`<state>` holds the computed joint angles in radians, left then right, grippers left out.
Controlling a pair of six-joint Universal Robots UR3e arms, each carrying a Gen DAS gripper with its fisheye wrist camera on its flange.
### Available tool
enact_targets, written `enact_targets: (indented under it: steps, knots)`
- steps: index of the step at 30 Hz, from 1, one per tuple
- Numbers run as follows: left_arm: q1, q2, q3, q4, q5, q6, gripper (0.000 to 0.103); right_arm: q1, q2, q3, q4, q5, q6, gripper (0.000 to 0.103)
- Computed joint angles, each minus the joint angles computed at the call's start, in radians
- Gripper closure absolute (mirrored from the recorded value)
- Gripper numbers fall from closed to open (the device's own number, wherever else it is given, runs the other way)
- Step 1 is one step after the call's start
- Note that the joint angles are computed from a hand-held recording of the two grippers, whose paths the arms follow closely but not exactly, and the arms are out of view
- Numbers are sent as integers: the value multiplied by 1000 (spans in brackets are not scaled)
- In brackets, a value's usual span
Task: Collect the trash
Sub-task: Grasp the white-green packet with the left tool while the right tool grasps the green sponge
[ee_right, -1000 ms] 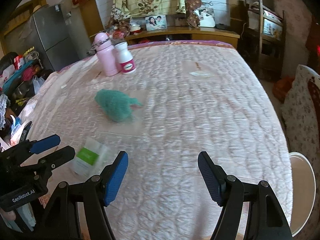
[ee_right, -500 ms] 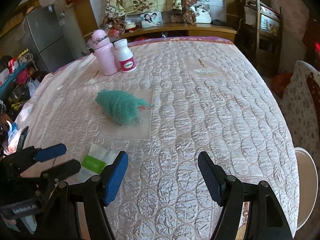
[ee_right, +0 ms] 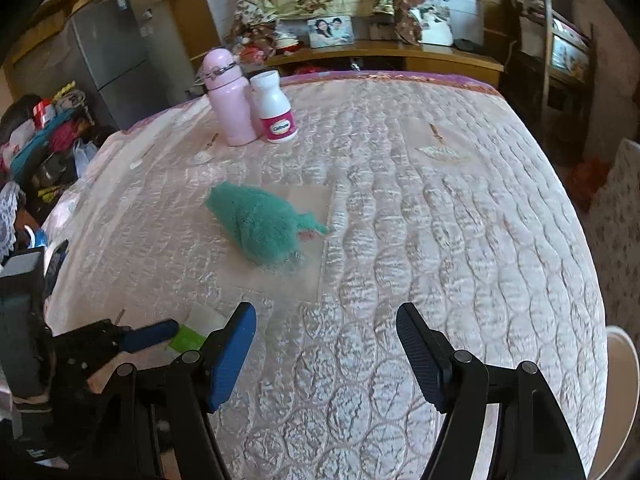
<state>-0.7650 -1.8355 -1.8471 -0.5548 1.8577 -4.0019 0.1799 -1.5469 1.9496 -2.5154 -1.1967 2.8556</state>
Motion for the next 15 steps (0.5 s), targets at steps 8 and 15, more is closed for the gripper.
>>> enact_targets:
  steps: [8, 15]
  knots:
    - [-10, -49, 54, -19, 33, 50, 48, -13, 13, -22, 19, 17, 2, 31]
    - [38, 86, -112, 37, 31, 13, 61, 79, 164, -196, 4, -3, -39, 27]
